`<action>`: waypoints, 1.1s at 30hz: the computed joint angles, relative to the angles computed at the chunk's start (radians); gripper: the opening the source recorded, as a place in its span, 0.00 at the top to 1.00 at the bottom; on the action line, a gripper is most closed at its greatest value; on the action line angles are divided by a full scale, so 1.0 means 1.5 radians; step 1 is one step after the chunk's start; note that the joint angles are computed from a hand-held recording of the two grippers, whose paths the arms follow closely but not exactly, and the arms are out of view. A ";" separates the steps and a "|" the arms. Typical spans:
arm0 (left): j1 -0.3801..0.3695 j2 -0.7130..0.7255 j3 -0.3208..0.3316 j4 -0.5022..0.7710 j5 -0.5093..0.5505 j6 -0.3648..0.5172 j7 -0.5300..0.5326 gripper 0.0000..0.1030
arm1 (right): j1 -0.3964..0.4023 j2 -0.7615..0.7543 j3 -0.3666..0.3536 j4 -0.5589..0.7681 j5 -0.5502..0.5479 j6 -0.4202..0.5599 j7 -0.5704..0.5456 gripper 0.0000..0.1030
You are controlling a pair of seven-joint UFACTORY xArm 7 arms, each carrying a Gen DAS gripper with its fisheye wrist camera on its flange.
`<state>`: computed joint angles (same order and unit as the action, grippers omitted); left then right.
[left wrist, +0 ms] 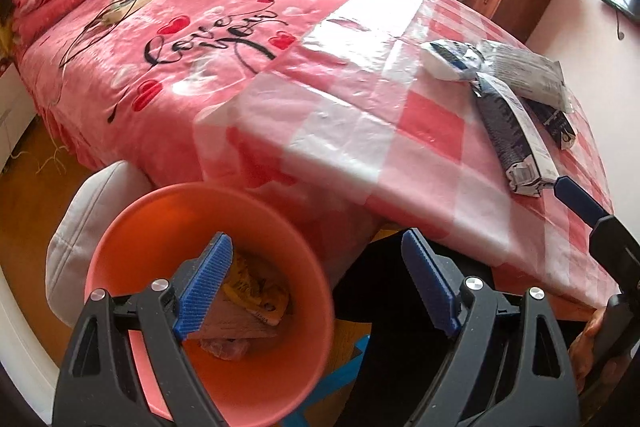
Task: Collect trash
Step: 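Move both open tools back over the remaining trash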
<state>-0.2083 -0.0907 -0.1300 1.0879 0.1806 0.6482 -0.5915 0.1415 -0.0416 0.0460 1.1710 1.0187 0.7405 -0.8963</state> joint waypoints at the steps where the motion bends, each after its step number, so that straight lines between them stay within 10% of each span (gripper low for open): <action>1: -0.001 0.006 -0.002 0.009 0.004 0.004 -0.001 0.15 | -0.002 0.000 -0.002 0.000 0.004 0.002 -0.002 0.09; 33: -0.130 0.225 0.002 0.326 0.074 0.113 0.002 0.15 | -0.148 0.049 -0.060 0.072 0.158 0.079 -0.008 0.09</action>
<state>-0.4039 0.2472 -0.1275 1.5763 0.2910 0.8176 -0.5887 -0.0805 0.0314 -0.0438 1.2792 1.2562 0.8583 -0.9088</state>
